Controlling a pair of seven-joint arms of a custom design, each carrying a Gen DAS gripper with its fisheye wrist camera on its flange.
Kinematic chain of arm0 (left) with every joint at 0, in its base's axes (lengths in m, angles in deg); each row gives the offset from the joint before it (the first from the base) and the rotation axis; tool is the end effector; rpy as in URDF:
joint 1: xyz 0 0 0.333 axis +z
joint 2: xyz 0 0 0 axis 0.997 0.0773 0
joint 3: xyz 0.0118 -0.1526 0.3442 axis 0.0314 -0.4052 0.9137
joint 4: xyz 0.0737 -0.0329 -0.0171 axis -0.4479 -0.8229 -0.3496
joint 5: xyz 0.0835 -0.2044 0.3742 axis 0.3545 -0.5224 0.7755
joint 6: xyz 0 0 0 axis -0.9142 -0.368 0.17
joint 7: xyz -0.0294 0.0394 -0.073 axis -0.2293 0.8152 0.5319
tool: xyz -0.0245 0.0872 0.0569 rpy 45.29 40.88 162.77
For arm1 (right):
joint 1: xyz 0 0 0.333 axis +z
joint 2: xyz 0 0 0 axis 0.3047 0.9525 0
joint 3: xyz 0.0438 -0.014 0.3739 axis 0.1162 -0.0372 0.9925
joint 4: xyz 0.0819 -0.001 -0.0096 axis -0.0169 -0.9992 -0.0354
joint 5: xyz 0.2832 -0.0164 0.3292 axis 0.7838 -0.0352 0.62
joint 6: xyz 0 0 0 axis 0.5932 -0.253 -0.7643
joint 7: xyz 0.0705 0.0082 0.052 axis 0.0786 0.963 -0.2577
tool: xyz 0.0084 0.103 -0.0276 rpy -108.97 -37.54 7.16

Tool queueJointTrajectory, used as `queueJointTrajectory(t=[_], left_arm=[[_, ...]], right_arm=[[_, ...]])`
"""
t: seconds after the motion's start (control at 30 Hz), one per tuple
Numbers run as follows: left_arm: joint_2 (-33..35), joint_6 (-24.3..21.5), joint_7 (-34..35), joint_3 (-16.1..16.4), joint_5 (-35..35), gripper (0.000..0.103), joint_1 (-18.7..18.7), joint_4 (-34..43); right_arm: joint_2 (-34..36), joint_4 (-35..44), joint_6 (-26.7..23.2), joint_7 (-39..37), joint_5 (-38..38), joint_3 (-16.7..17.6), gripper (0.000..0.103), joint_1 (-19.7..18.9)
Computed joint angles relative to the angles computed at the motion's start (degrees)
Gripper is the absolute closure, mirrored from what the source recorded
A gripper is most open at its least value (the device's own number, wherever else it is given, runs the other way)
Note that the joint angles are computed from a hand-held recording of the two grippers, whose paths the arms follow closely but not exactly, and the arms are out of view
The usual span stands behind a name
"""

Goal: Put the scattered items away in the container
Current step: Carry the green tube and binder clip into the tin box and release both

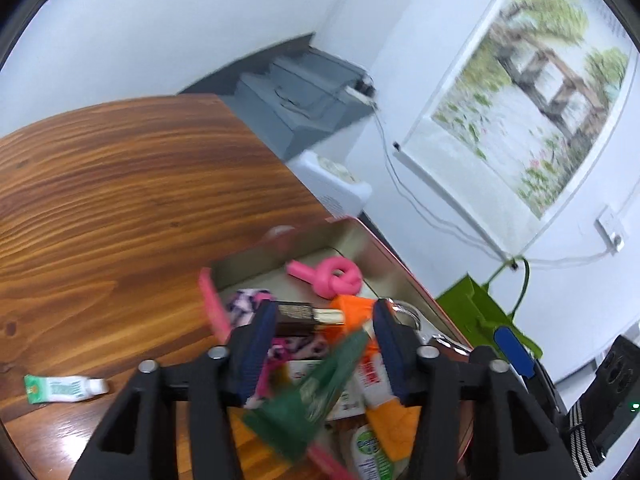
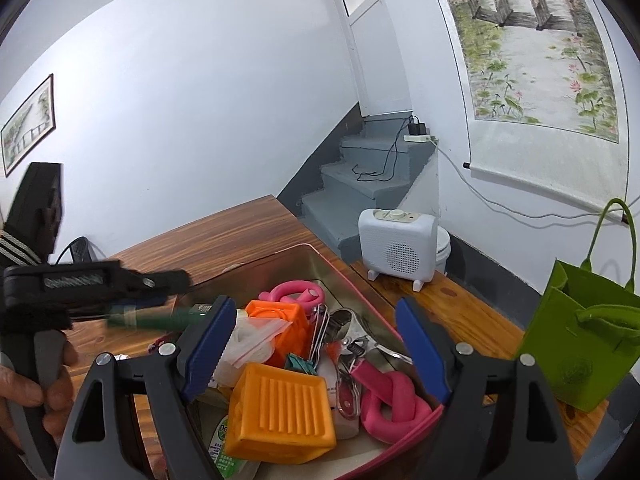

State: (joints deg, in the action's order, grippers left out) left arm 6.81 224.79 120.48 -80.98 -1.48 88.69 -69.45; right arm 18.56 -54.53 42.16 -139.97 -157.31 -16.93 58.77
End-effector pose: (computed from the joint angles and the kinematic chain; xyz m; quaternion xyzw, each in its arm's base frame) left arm 0.7605 -0.1989 0.4118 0.4054 -0.8056 0.4300 0.0430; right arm 0.5833 0.4570 0.3795 -0.3933 0.7412 -0.4198 0.3459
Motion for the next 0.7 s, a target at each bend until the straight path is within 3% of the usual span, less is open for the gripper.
queueJointTrajectory(t=[0.3, 0.43, 0.6, 0.7], left_arm=[[-2.7, 1.0, 1.0, 2.0, -5.2, 0.051, 4.8, -3.4], [-3.7, 4.5, 1.1, 3.8, -6.3, 0.051, 6.1, -5.9], [-3.2, 7.9, -0.4, 5.3, -4.9, 0.05, 7.4, -7.3], [-2.6, 9.2, -0.9, 5.3, -4.3, 0.05, 8.6, -7.9]], right_arm=[[2.9, 3.9, -4.9, -6.3, 0.4, -0.5, 0.018, 2.3], [5.0, 7.0, -4.3, -11.0, 1.1, -0.8, 0.018, 2.9], [8.0, 13.1, 1.7, -15.8, -2.5, -1.9, 0.018, 4.9], [11.6, 19.5, 13.2, -24.7, -3.5, -1.9, 0.005, 3.9]])
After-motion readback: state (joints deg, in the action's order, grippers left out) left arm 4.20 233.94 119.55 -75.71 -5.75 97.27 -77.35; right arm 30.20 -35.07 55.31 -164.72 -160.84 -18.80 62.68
